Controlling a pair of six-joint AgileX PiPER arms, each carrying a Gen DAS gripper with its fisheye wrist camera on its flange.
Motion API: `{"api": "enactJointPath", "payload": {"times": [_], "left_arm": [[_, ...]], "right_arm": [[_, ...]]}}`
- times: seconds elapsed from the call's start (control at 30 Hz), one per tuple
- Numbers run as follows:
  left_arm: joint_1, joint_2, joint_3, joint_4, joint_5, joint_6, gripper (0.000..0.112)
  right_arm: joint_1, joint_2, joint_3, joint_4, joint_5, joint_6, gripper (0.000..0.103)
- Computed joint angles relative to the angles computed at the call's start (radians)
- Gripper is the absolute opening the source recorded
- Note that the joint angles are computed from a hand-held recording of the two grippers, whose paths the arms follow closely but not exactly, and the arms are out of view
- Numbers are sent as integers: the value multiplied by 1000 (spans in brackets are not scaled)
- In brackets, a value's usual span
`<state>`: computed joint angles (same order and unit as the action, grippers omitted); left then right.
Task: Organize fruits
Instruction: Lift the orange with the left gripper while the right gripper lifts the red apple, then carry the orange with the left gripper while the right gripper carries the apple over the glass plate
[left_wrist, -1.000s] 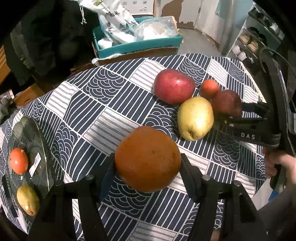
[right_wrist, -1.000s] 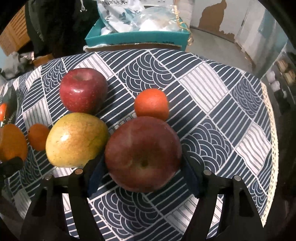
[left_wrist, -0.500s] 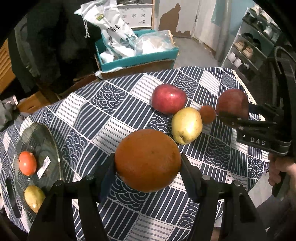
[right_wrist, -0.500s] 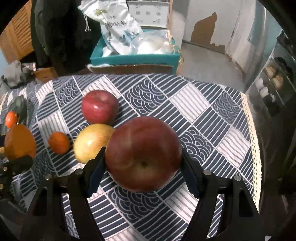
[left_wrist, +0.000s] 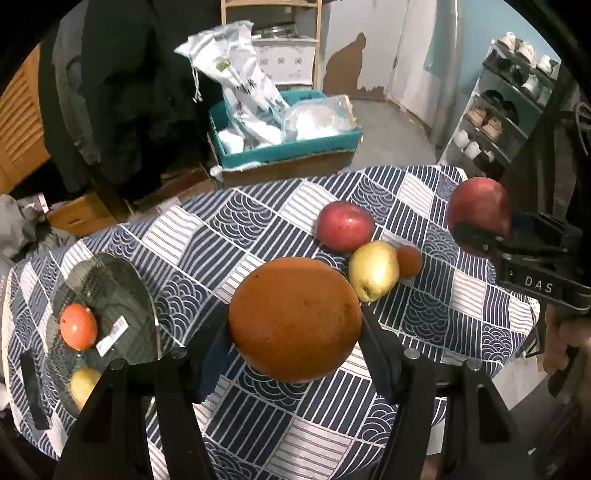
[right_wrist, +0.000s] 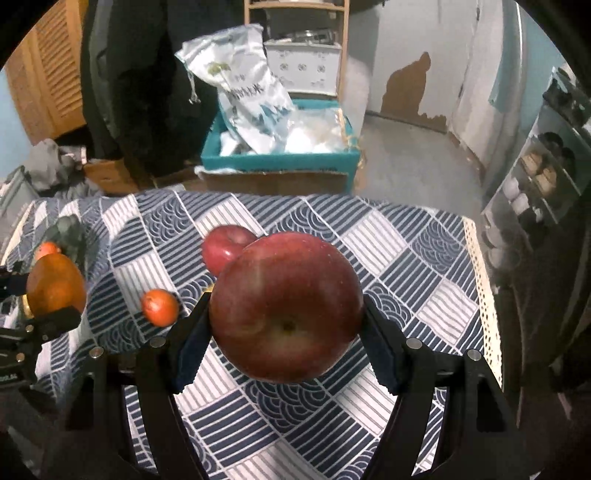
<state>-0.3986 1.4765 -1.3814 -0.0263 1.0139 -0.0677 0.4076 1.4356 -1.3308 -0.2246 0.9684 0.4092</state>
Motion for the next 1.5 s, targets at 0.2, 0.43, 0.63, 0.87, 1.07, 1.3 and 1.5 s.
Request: {"api": "enactJointPath", "payload": {"times": [0.2, 0.43, 0.63, 0.87, 1.07, 1.3, 1.5], "left_arm": [[32, -35, -13, -16, 13, 23, 67], [65, -78, -16, -30, 19, 46, 67], [94, -103, -14, -38, 21, 65, 67], [141, -129, 2, -50, 14, 95, 67], [196, -139, 11, -65, 22, 118, 67], [278, -151, 28, -95, 24, 160, 67], [354, -158, 52, -116, 18, 204, 67]], "right_arm": [[41, -18, -34, -11, 13, 17, 75], [85, -26, -84, -27, 28, 30, 75], [117, -14, -133, -34, 39, 33, 75], [152, 15, -193, -32, 43, 38, 75], [185, 64, -256, -30, 49, 44, 75], [223, 133, -329, -20, 57, 40, 75], [261, 203, -413, -12, 73, 34, 75]]}}
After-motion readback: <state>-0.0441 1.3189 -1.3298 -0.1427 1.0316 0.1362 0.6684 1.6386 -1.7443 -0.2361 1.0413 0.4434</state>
